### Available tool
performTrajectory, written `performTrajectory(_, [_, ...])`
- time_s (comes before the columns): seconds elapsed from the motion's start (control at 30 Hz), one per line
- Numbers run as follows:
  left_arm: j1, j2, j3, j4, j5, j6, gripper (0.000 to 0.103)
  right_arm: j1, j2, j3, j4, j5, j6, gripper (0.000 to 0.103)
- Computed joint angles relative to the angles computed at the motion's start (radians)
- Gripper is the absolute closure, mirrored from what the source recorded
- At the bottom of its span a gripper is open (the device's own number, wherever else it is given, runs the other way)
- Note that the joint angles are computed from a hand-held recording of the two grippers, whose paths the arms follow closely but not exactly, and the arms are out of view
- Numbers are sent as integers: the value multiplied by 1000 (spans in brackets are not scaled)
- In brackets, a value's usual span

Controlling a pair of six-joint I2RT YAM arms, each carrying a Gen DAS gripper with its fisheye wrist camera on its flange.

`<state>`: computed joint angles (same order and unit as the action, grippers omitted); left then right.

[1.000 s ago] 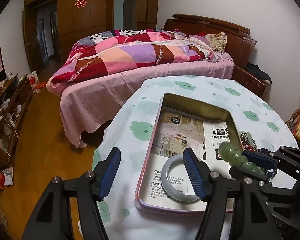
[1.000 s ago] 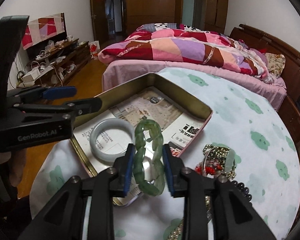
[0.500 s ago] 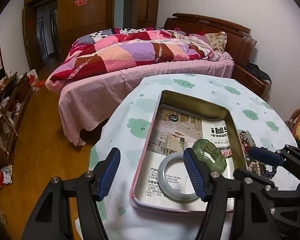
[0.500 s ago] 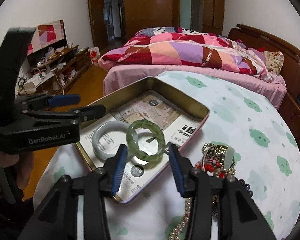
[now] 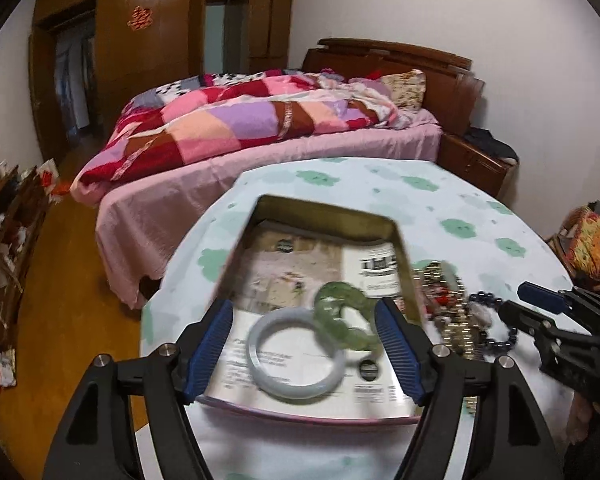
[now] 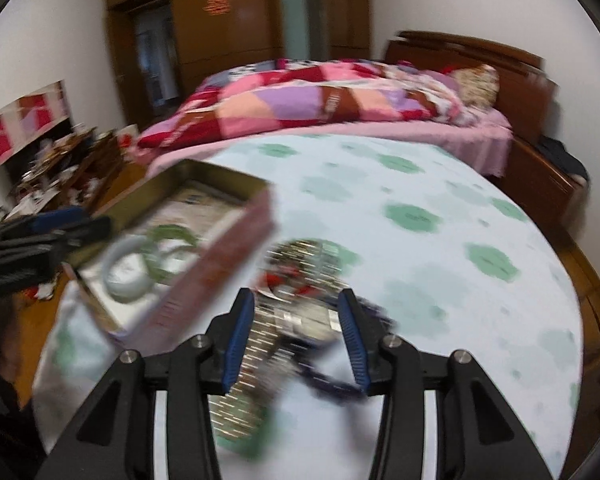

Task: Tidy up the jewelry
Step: 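Move the right gripper back to the jewelry pile toward the dark bead bracelet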

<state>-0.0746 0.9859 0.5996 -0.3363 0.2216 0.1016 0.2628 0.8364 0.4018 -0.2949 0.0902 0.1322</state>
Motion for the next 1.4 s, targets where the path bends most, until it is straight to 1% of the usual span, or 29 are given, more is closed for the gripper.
performTrajectory(0.17, [-139,-24,0,-15,-58,-16,30,-196,-10,-16,-21,-45,-43,56])
performTrajectory(0.27, [-214,-24,0,-18,-91,-31,30,-251,37,-13,0,-57,-71,57])
performTrajectory(0.3, [-237,-25,-1,-15,-99,-35,30,-262,51,-14,8,-68,-77,58])
performTrajectory(0.4, [-305,-18,-4,-2,-140,-49,30,-259,79,-17,25,-72,-88,63])
performTrajectory(0.5, [-349,8,6,9,-152,-62,30,-269,105,-25,35,-83,-111,67])
performTrajectory(0.63, [-425,29,15,22,-183,-75,30,-260,159,-10,29,-95,-127,67])
performTrajectory(0.7, [-459,40,18,30,-203,-75,30,-258,212,7,20,-108,-140,68])
performTrajectory(0.73, [-472,48,21,31,-205,-74,30,-256,208,6,24,-103,-141,70])
performTrajectory(0.77, [-484,57,23,34,-205,-72,30,-252,205,6,17,-92,-143,77])
performTrajectory(0.8, [-498,69,26,38,-205,-65,30,-252,201,3,19,-86,-149,79])
performTrajectory(0.87, [-524,108,41,38,-205,-59,30,-262,190,-2,15,-94,-160,83])
performTrajectory(0.93, [-532,151,55,44,-167,-52,30,-271,181,-5,11,-104,-160,85])
performTrajectory(1.0, [-555,199,65,60,-198,-56,35,-285,169,-8,2,-120,-167,87])
performTrajectory(1.13, [-566,259,89,68,-193,-71,39,-327,169,-3,-5,-169,-173,87])
performTrajectory(1.17, [-574,271,96,71,-193,-68,43,-338,173,-2,-3,-185,-174,87])
performTrajectory(1.2, [-575,283,100,74,-188,-67,47,-353,171,-3,-5,-202,-176,87])
performTrajectory(1.3, [-566,343,125,71,-162,-73,53,-361,177,2,-5,-216,-173,87])
performTrajectory(1.4, [-567,381,131,75,-140,-69,56,-361,176,3,-6,-220,-170,87])
